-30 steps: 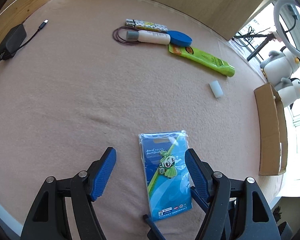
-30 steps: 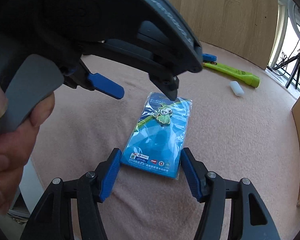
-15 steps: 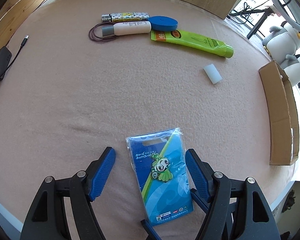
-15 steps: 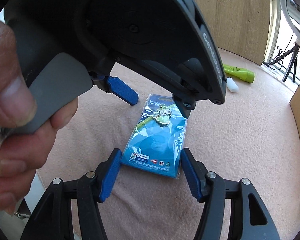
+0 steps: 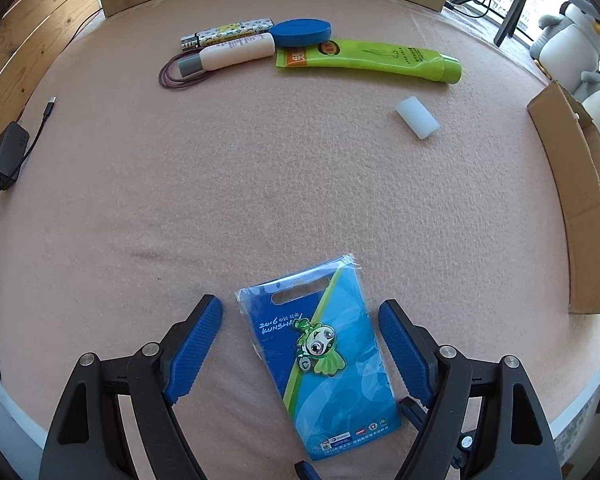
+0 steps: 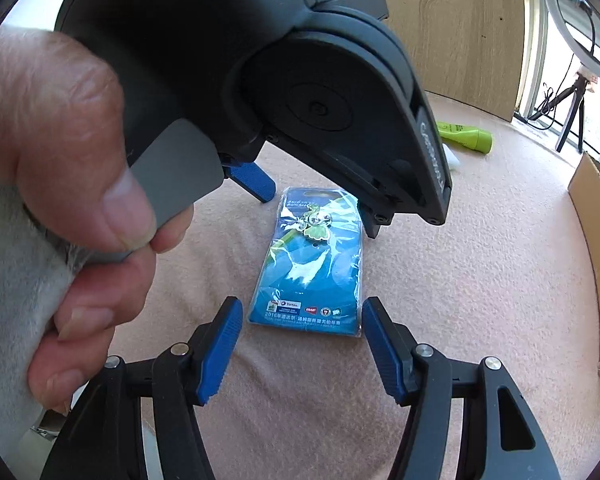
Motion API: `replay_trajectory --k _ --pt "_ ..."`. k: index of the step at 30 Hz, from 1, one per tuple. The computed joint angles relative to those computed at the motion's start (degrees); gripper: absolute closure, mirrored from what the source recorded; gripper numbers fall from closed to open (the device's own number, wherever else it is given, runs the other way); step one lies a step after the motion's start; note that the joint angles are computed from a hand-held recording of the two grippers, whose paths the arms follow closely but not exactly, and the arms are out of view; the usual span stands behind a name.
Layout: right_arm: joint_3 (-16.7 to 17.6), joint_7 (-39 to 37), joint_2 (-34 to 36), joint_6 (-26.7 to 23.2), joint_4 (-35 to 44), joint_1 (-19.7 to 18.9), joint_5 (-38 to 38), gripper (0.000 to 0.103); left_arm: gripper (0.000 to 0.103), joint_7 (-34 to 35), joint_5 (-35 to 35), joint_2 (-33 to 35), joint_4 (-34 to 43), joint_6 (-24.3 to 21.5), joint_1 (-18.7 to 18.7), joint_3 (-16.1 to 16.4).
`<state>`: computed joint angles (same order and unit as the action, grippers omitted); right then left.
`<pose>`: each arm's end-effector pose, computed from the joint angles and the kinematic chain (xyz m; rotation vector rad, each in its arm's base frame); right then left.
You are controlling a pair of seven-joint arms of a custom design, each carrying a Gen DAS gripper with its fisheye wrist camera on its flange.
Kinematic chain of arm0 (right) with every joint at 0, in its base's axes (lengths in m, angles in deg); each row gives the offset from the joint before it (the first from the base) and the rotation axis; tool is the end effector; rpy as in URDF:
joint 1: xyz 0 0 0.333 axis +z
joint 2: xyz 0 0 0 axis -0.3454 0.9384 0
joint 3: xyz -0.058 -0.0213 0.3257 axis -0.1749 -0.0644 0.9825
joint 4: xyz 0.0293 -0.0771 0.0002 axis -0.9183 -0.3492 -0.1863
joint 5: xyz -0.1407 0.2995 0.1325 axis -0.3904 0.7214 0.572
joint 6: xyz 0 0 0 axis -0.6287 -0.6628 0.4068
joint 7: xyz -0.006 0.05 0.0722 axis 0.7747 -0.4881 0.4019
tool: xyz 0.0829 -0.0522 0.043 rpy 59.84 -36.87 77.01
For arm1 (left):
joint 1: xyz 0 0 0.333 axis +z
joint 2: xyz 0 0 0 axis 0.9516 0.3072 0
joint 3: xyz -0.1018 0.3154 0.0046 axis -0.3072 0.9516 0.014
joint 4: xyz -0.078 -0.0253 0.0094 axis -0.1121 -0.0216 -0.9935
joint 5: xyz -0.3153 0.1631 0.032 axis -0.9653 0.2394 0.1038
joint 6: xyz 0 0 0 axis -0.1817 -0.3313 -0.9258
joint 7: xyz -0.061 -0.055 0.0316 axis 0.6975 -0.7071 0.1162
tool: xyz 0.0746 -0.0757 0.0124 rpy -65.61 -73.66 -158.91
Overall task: Organize objects
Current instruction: 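Grasp the blue keychain card pack with the right gripper and lift, then carry the card pack over the cardboard box with the right gripper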
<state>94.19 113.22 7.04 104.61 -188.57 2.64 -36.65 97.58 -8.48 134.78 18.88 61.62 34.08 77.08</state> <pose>0.4578 0.2324 0.4778 -2.0709 1.4101 -0.3981 0.5663 -0.4743 0.5312 -2.2169 2.0629 -0.2799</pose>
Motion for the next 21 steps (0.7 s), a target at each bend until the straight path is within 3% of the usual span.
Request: replay_trajectory --k 2,5,10,11,21 --pt "0.02 0.32 0.17 0.45 -0.05 0.0 0.43 0.045 0.031 -0.76 0.32 -1.91 -2.99 1.12 0.21 0.18" --pt "0.11 0.56 0.06 0.65 -0.32 -0.1 -0.34 0.051 0.034 -1.39 0.5 -4.43 -7.17 3.29 0.82 -0.22" --pt "-0.11 -1.5 0.08 0.47 -0.14 0.27 0.9 0.051 0.037 -3.66 0.1 -8.61 -14.02 7.25 2.33 -1.05" --pt "-0.15 -1.96 0.06 0.37 -0.08 0.32 1.14 0.052 0.041 -3.88 0.18 -8.92 -14.3 7.15 2.47 -1.13" --pt "0.66 -0.1 -0.92 -0.09 -0.78 0.78 -0.16 0.052 0.041 -4.28 -3.27 -13.13 -18.95 7.42 5.8 -2.91"
